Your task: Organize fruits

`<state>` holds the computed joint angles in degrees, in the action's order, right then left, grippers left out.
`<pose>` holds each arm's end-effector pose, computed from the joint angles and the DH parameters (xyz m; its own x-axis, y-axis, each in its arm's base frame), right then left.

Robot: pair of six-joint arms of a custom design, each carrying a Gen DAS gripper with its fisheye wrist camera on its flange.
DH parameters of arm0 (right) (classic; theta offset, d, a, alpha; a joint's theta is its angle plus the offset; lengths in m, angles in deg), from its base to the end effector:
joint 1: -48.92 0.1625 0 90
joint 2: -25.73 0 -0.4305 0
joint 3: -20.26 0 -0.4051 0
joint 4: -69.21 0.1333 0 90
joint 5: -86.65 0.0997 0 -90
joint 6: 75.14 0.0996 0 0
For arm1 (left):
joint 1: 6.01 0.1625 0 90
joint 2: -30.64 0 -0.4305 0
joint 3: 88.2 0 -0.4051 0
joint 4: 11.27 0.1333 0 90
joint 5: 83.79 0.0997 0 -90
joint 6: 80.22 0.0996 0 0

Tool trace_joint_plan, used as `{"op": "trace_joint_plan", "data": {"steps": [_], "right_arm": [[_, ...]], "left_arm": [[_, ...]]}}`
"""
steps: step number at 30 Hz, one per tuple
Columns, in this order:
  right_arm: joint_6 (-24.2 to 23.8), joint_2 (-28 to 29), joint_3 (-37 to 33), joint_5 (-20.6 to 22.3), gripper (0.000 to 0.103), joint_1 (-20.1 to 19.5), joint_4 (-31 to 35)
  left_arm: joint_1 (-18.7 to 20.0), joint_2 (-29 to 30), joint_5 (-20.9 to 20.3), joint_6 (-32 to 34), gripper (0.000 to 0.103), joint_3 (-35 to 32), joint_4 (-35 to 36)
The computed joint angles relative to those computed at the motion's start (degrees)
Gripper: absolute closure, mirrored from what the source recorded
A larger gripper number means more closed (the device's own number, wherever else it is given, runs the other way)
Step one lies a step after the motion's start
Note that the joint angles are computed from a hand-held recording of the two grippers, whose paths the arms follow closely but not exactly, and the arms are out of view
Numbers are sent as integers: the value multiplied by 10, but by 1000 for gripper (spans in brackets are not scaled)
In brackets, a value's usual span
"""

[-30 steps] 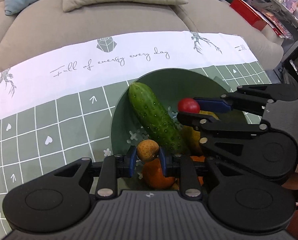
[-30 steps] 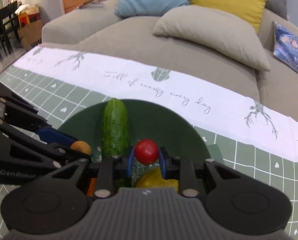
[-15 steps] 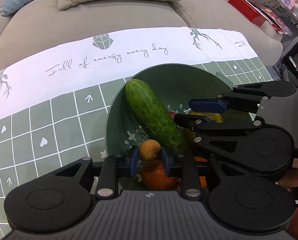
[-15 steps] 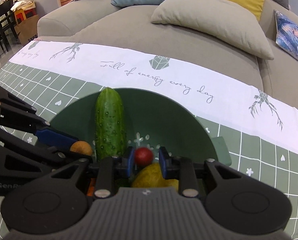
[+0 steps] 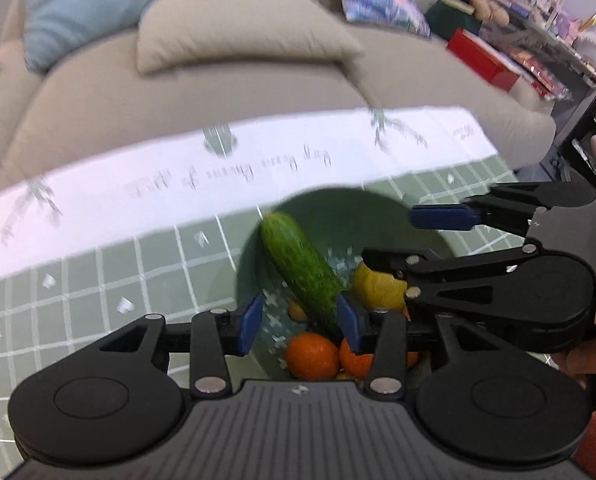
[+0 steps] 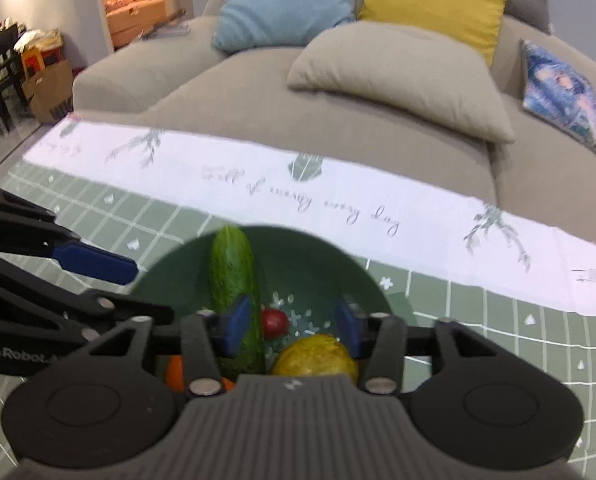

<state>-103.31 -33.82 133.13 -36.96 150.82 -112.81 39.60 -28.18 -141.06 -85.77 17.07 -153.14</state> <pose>0.1981 -0.5610 0.2063 -0.7053 -0.2134 0.6760 -0.5603 0.7520 -0.3472 -0.2924 -0.5662 0.1632 -0.7012 0.4806 -0.5266 0.6316 0.7614 -0.1461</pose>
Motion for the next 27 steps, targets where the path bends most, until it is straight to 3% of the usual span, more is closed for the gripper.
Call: {"op": "trace_joint_plan", "data": {"steps": [1,8,13,15,22,24,27], "right_arm": [[2,-4,4,-6,44,7,-10],[28,-43,46,-21,34,62,-75],[54,-67,84,-41,29,104,-135],[72,-73,100,-57,29,123,-156],[124,-69,160,-115,29,184,-242],[142,-59,174,-135,29,203,-265],[146,-32,187,-169,29,232,-309]], "left_arm": [[-6,-9,10,3,52,8,-12],[-51,-79,87,15,52,86,-140],[-88,-121,137,37,40,138,-211],[-103,-138,156,41,34,159,-221],[-150,-205,189,20,29,235,-216],[-164,-220,209,14,23,257,-220],[-186,-231,249,10,22,291,-240]]}}
